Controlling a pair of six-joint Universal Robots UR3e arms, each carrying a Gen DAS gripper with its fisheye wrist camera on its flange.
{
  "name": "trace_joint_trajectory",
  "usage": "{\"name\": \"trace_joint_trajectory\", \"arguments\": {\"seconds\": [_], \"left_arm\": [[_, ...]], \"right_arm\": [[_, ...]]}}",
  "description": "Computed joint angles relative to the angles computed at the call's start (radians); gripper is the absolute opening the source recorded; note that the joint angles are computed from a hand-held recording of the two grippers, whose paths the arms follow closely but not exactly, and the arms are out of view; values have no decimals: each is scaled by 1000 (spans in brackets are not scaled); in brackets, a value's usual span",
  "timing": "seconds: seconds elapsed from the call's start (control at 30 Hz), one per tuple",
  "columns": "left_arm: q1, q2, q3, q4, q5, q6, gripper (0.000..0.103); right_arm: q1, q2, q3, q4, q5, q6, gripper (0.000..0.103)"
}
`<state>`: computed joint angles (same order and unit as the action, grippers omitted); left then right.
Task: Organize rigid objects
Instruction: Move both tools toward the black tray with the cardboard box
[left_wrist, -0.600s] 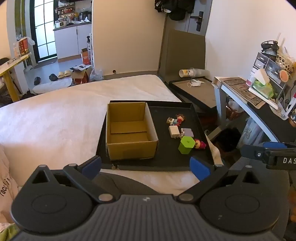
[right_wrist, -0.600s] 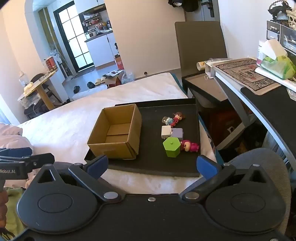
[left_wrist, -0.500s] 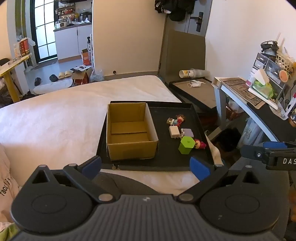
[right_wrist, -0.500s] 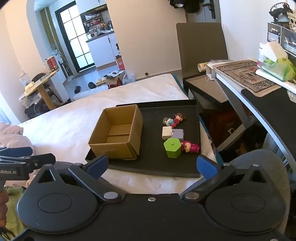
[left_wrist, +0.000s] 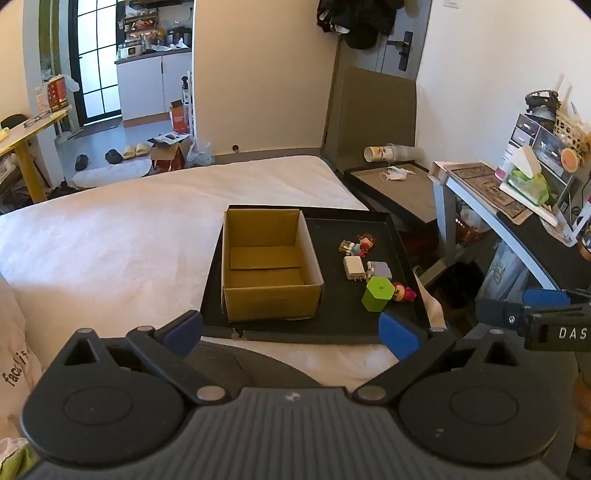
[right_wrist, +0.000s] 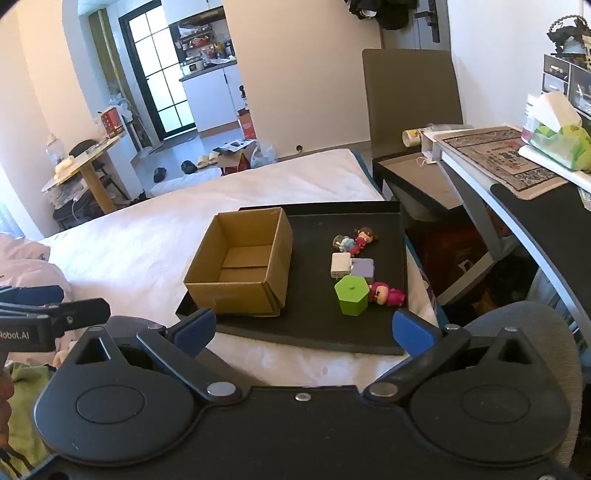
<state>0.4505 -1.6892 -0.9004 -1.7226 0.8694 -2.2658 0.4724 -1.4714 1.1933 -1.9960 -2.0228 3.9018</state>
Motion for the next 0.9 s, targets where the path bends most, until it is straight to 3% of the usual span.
{"name": "trace_joint_trajectory", "arguments": {"seconds": [0.9], "left_arm": [[16,-2,-6,1,-7,-4,101]], "right_arm": [[12,20,-38,26,-6,7,103]]}}
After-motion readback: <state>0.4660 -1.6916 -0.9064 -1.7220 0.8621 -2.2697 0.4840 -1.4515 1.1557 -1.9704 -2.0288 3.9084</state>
